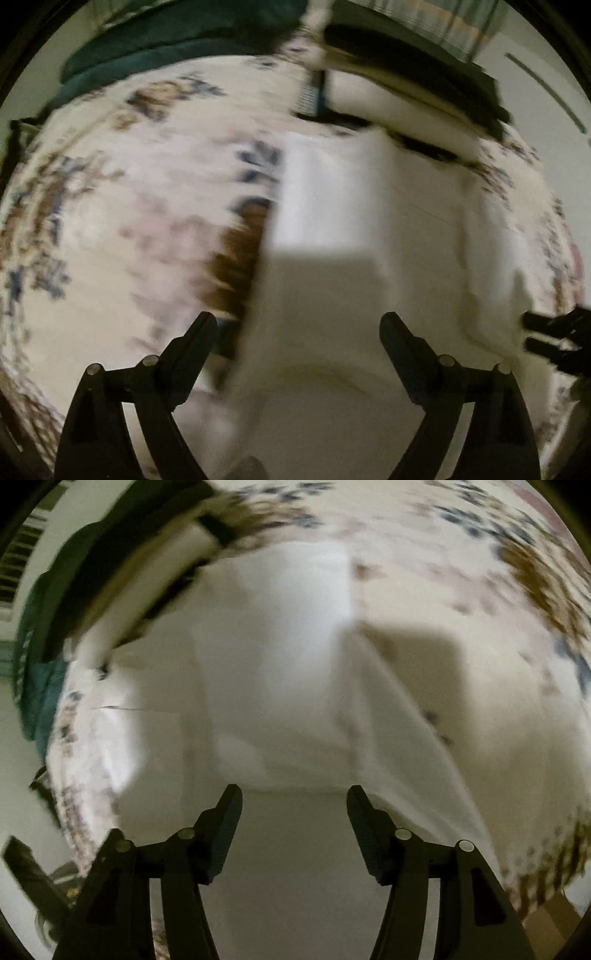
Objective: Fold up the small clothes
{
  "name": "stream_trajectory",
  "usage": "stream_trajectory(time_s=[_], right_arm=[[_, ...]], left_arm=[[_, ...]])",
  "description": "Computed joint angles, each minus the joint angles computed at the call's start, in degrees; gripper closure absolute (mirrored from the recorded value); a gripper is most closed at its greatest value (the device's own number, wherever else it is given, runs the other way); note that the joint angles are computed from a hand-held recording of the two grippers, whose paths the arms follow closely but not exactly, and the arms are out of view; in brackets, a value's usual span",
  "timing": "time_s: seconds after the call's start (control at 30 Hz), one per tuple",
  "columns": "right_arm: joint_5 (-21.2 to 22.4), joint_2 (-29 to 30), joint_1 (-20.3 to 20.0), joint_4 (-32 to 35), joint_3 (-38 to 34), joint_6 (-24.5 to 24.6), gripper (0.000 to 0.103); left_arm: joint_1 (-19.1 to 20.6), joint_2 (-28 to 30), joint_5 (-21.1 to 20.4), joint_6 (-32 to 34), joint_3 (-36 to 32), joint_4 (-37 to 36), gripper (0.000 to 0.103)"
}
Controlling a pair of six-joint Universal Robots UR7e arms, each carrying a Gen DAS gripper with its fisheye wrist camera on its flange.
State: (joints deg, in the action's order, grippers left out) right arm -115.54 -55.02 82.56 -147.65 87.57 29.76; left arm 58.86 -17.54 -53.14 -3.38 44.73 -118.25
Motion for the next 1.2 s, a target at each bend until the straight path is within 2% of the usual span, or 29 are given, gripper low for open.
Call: stream_trajectory(time_s=[0.1,0.17,0.23,0.27,0.33,0.4,0.47,0.6,0.73,0.8,0.9,0.97,1.03,1.07,1.2], right_arm=[[2.45,4.27,0.25,2.28,-6.81,-2.82,0.042],[3.35,9.78,0.93,6.8,-15.23,-5.26,0.042],[1.34,14.73,1.67,12.71,-23.14,-8.12,0.042],[-0.54,17.28,2.02,17.17,-27.36,-8.96,0.042],[-4.93,22.07,2.48,28.02,-35.68,-8.57,0.042],[-4.71,23.15,2.33,31.79,-38.3,-9.18,0.042],[-2.88,20.23,2.23,30.24,-35.12,-10.1,0.042],[0.08,8.91,1.66,26.65,-22.82,-8.83,0.042],[3.0,-3.65,-0.85,28.26,-11.52,-6.73,0.042],[4.56,-8.7,-2.79,29.7,-7.45,-7.9,0.042],[6.81,-15.82,-7.11,33.72,-3.55,-13.06,0.042],[6.94,-20.05,-10.54,37.91,-2.27,-17.62,0.042],[6.03,-21.96,-12.82,41.83,-3.11,-20.49,0.042],[5.95,-22.45,-13.75,43.48,-3.71,-21.9,0.042],[3.27,-24.25,-17.41,48.46,-6.0,-27.35,0.042]], left_arm=[[0.94,3.92,3.64,-0.46,-6.4,3.2,0.013],[1.64,7.9,5.54,0.78,-12.4,6.22,0.013],[2.22,12.47,8.48,2.08,-18.87,11.83,0.013],[2.51,13.46,8.37,2.26,-20.54,13.25,0.013],[2.81,13.56,7.79,2.69,-20.69,12.92,0.013],[2.45,11.22,7.75,4.0,-16.82,9.4,0.013],[1.76,7.62,8.17,4.0,-11.3,5.53,0.013],[0.16,1.35,7.78,-0.77,-2.64,2.62,0.013],[-3.12,-4.74,9.2,-6.35,7.91,0.29,0.013],[-5.63,-7.24,10.34,-11.44,13.39,1.1,0.013],[-10.2,-10.81,10.22,-23.72,21.9,6.19,0.013],[-13.16,-11.78,7.81,-31.56,25.91,9.92,0.013],[-16.05,-11.54,3.28,-38.38,28.62,14.07,0.013],[-17.73,-11.12,-0.41,-41.8,30.16,15.29,0.013],[-22.35,-9.48,-9.97,-47.28,34.94,11.76,0.013]])
